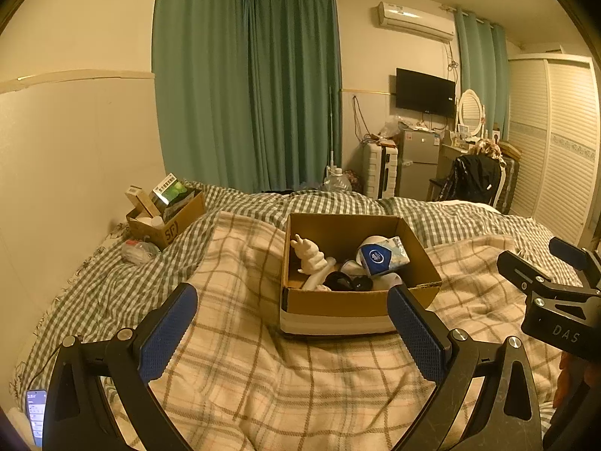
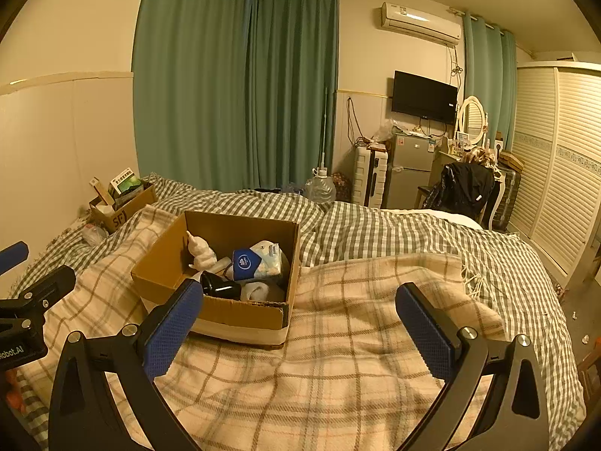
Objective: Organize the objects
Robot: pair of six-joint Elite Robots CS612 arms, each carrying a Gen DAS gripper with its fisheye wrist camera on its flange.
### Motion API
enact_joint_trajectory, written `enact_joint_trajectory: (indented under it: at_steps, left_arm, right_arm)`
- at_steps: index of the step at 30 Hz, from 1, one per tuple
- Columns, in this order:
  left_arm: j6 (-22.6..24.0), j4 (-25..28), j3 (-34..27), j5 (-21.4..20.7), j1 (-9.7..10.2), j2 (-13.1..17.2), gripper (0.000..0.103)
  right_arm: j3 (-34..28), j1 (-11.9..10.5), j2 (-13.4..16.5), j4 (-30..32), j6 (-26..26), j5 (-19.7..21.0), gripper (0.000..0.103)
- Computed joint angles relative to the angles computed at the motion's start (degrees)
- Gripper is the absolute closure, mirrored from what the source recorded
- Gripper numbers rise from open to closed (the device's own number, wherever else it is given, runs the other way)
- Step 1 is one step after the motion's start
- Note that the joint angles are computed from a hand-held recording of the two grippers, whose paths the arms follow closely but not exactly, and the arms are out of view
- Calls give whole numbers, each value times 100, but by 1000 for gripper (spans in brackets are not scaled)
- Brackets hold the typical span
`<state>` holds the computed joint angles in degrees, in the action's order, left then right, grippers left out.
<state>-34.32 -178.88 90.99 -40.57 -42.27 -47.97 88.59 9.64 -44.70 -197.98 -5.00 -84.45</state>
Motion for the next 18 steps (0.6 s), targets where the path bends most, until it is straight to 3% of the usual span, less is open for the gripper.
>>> enact_joint_trajectory:
  at_steps: [18]
  left_arm:
    - [17,26,-17,13,-17,-5,0]
  right_arm:
    - [-3,-5,7,-14,-23,-8,0]
